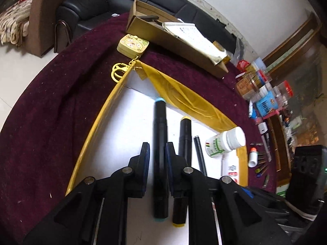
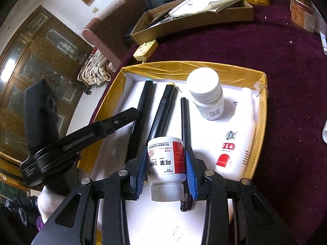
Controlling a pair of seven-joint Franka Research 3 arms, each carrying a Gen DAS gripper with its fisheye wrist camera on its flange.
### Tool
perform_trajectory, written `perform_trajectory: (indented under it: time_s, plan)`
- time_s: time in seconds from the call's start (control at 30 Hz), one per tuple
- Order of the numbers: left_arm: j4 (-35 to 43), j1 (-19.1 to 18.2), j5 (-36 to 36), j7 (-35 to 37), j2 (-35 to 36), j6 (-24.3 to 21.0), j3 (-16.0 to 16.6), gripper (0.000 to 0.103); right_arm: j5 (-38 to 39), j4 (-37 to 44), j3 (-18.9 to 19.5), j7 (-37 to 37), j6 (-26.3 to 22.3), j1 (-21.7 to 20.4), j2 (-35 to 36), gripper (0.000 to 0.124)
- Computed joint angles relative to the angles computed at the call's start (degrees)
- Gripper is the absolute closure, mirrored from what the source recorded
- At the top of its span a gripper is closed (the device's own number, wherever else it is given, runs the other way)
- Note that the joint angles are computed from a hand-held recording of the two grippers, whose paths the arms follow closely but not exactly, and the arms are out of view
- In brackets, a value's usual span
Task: Organize rigid objects
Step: 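Carry the marker and pill bottle into the tray and open both grippers, then grasp the green tube with the right gripper while the left gripper moves toward the markers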
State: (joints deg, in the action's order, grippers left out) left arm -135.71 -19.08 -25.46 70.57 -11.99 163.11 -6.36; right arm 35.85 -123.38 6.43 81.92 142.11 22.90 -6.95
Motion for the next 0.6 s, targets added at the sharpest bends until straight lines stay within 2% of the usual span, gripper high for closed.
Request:
perform_trajectory:
  time_s: [0.13,0.23,0.3,0.4,0.53,0.6]
  plan:
    - [-3.33,-1.59,-2.95,0.85,-3.96,2.77,0.95,0.081,-1.18,1.26,0.32,1.31,0.27,0.02,1.69,0.092]
    - [-5.72,-3.28,-3.18,-0.06,-6.78,4.35,1.87,0.069,-2.06,1.52,0.54,2.69,1.38,0.00,2.35,0.092]
    - [-7.16,-4.14,-2.63,-1.44,-8.44,5.20,2.30,0.060,-2.20,1.73,0.55,3.63,1.81,-0.03,2.74,0.091]
    - [-9.09,-3.33,0.74,-6.86,-11.06,5.50,1.03,0.052,-2.02,1.18,0.41,3.73,2.09,-0.11,2.17,0.090]
    - [-11.84,-5.94,2.50,-10.17,-14.70,8.11,1.96,0.050,3.73,-2.08,-0.64,-1.58,3.29,0.24,-1.85,0.090]
    - [-13.28,-4.79,4.90,-13.71,-16.70,9.63,-0.41,0.044,6.83,-4.68,-1.70,-5.11,3.96,0.44,-5.39,0.090]
